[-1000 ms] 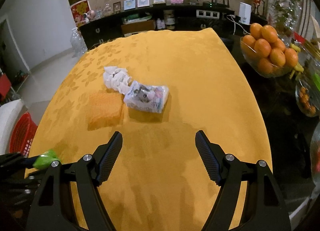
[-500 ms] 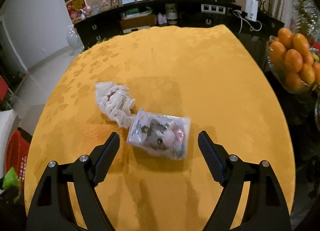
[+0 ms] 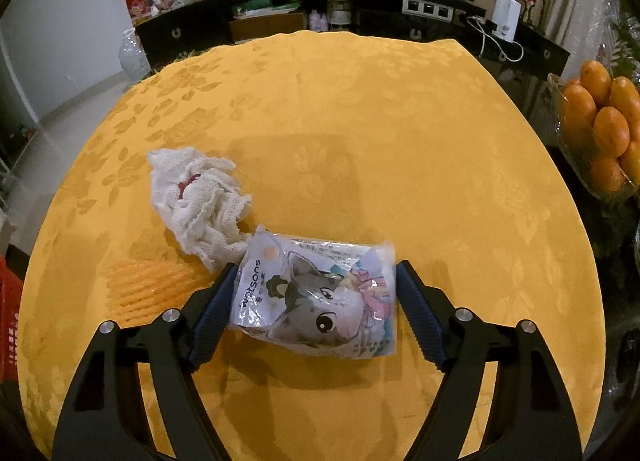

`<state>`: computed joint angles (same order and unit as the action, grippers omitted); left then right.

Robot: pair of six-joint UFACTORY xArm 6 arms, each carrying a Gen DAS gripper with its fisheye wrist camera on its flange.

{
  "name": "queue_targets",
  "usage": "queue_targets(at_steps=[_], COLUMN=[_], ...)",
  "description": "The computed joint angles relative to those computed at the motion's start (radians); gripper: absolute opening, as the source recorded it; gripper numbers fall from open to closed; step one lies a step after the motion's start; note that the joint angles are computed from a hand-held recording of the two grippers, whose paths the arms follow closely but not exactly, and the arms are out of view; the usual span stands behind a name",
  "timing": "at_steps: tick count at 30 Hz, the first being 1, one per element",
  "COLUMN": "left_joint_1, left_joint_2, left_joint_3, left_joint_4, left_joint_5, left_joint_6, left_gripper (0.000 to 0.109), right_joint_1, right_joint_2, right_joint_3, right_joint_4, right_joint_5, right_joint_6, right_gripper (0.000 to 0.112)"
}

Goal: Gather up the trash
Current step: 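Grasp the clear cartoon snack bag with the right gripper while the left holds the wrapper, then carry the green wrapper and snack bag over the red wastebasket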

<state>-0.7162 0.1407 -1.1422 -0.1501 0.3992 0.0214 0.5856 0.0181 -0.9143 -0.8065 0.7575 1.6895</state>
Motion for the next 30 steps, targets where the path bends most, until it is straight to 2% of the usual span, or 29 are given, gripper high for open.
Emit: queue_targets(at_steps=[13,19,30], left_joint_1=[0.014,0.025,0.053], left_joint_2=[-0.033,-0.063,-0.16], left_joint_3=[0.022,0.042,0.111], left_joint_4=[0.045,0.061,0.085], left_joint_5=[-0.008,-0.025,-0.062], left_joint_6=[-0.04,-0.065,-0.108], left_gripper=[0.034,0.034,0.034], right_joint_1=[0.041,0.12,0.25], right_joint_2=[-0.047,-0.088,-0.101], right_joint_3=[0.041,0.032,-0.098], right_joint_4=[-0.002,-0.027,-0.093], right_joint_5=[0.005,0.061,0.174], right_joint_6=[0.023,0.05,0.032], right_gripper=[0.07,0.07,0.07])
